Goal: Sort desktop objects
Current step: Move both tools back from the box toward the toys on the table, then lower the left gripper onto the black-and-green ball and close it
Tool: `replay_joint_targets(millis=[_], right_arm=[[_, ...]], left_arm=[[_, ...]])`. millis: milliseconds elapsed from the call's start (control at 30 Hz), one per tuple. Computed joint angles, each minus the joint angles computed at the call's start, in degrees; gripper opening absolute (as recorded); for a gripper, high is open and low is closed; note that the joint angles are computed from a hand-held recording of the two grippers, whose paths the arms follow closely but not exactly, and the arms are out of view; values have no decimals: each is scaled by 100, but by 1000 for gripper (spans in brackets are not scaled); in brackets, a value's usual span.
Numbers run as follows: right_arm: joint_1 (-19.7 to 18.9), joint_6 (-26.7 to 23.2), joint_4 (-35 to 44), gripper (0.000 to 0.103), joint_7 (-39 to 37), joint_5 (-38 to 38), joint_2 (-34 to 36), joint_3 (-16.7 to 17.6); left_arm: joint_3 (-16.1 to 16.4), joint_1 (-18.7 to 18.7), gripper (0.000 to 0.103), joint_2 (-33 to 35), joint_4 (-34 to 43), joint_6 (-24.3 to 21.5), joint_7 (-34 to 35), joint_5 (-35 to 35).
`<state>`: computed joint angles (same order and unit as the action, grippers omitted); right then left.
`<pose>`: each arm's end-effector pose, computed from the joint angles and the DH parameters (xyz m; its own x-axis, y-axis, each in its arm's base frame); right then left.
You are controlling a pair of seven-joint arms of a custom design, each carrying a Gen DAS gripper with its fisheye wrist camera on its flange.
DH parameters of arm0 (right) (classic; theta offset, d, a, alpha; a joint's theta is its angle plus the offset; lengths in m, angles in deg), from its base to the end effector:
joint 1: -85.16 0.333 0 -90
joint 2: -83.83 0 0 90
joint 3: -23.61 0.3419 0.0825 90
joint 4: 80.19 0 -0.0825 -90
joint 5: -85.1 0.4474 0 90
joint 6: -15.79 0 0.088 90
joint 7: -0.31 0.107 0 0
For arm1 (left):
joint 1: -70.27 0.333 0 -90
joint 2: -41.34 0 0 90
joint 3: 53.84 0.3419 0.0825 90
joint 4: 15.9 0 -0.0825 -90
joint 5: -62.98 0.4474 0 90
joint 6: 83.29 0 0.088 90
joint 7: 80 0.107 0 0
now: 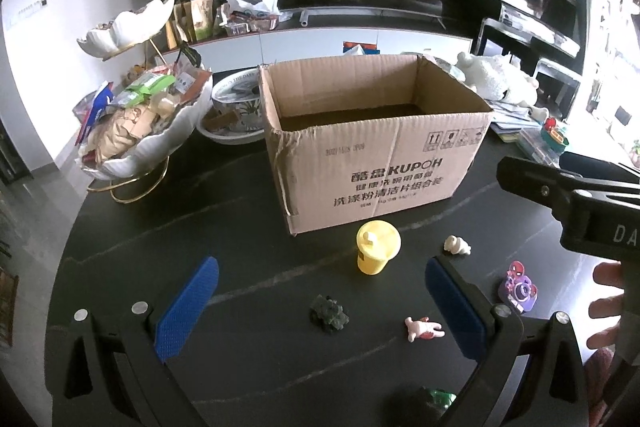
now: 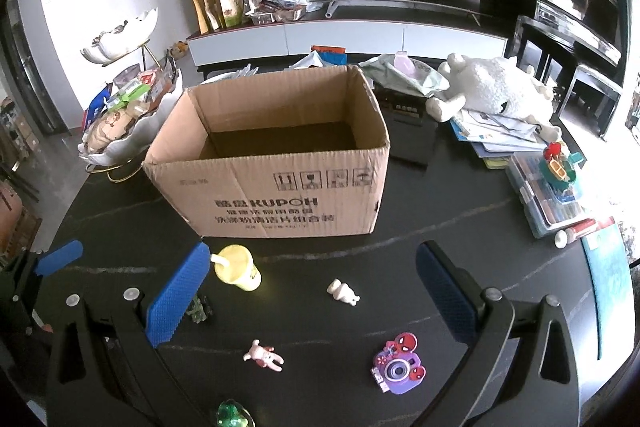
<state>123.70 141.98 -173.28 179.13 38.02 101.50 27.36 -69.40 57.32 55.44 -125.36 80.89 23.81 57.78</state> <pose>0.5731 0.4801 0.4828 -0.3632 -0.9278 -0.0852 -0.6656 0.3223 -0.6732 0.6387 -0.3263 0.4475 -0.5822 -0.8129 -0.0177 -0.6024 0.4458 -0.6621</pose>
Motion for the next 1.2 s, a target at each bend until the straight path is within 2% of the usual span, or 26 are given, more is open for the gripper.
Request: replay_joint_targets(millis=[100, 267, 367, 467, 567, 767, 833, 1000, 1200], right_arm=[[30, 4, -95, 102, 54, -37, -55, 18], [83, -1, -320, 102, 342, -232, -191, 50], [102, -46, -437, 102, 522, -395, -271, 86], [87, -41, -551, 102, 642, -462, -348, 144], [66, -45, -626, 102, 675, -439, -394, 204], [80, -111, -801, 102, 800, -404, -484, 297], [84, -116, -870, 102, 916, -391, -517, 320], [75, -87, -984, 102, 1004, -341, -558, 379], [64, 61, -1173, 102, 1069, -192, -614, 425]], left_arm=[[-51, 42, 102, -108, -181, 219, 101, -75], [-432, 338, 102, -270, -444, 556, 789, -904], [-462, 333, 102, -359, -608, 826, 962, -1106], [-470, 352, 102, -401, -583, 524, 1204, -1246], [-335, 246, 102, -429, -591, 347, 1195, -1215], [-94, 50, 102, -577, -834, 549, 905, -774], [-237, 170, 102, -604, -843, 443, 1279, -1076], [-210, 143, 102, -660, -917, 399, 1435, -1252], [-82, 54, 102, -677, -1037, 459, 1195, -1111]])
